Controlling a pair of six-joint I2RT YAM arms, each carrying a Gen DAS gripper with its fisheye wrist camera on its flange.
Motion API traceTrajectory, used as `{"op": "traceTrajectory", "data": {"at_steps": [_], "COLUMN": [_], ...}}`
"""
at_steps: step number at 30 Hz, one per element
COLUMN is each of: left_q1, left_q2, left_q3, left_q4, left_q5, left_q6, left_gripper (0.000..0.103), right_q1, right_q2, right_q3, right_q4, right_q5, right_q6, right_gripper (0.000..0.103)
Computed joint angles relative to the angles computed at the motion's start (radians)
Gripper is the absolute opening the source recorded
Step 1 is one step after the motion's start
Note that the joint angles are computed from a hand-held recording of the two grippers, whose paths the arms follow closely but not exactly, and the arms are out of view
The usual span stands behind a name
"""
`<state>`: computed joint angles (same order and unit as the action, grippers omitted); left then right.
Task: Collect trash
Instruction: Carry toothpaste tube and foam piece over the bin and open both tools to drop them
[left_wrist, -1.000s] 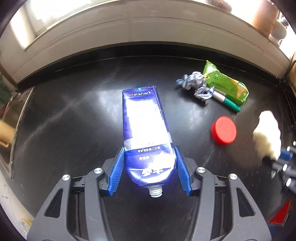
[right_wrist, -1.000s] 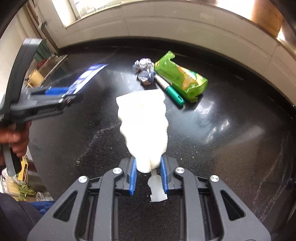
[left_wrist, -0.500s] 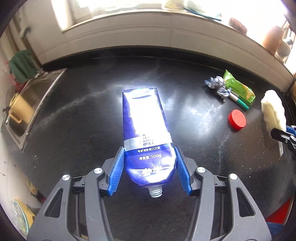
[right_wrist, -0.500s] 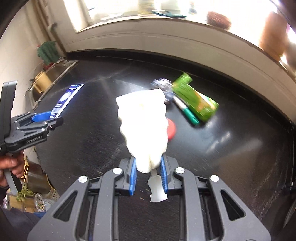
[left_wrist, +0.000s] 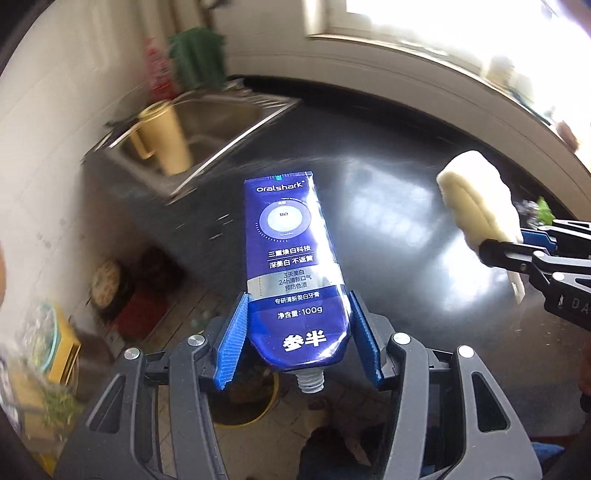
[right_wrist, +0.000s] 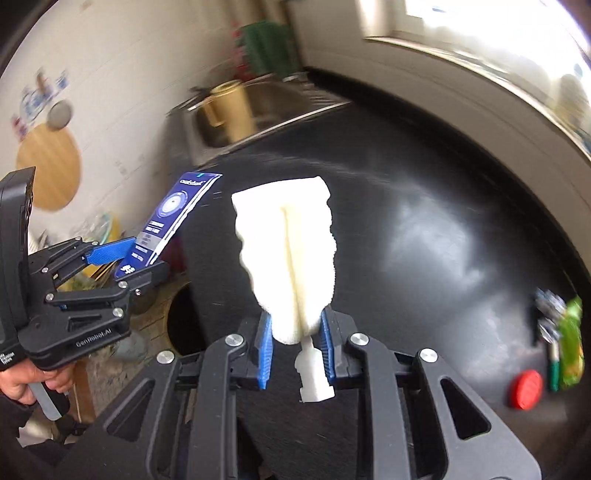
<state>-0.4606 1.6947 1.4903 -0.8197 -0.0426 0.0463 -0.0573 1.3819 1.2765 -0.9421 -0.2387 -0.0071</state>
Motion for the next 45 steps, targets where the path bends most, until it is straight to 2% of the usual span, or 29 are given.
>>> {"op": "traceTrajectory", "data": {"at_steps": [5,13,21,28,37,38,39,41,45], "left_q1": [0.179,0.388,0.497,0.521,0.542,0.545,0.544,0.548,0.543], "left_q2": [-0.070,-0.100,0.039,0.174,0.239,0.245,0.246,0.254,0.226], "left_q3": [-0.096,-0.255,-0.342,-0.331,-0.307,-0.307,-0.310,-0.303,-0.318], "left_q4": [-0.016,0.006,0.110,0.177,0.179,0.188,0.195,0.190,0.196], "left_q5": [0.011,0.059,0.115,0.147,0.166,0.162,0.152,0.156,0.147], "left_q6": [0.025,0.081,0.139,0.167,0.180,0.179,0.172,0.168,0.159], "left_gripper": [0.053,0.053,0.053,0.053,0.053,0.053,0.055,0.059,0.070], "right_q1": [0.244,0.503,0.576,0.610,0.610,0.609,0.606,0.605,0.596], "right_q2": [0.160,0.425,0.727,0.951,1.003,1.001,0.997,0.999,0.937], "right_q3": [0.099,0.272,0.498,0.733,0.799,0.796,0.790,0.798,0.724], "right_q4": [0.040,0.052,0.013,-0.062,-0.100,-0.097,-0.093,-0.097,-0.054], "right_q5": [0.020,0.025,0.011,0.025,0.038,0.039,0.040,0.038,0.020], "right_q6": [0.085,0.175,0.222,0.233,0.227,0.223,0.218,0.214,0.209], "right_gripper": [0.022,0.022,0.022,0.022,0.025,0.030,0.041,0.049,0.052]}}
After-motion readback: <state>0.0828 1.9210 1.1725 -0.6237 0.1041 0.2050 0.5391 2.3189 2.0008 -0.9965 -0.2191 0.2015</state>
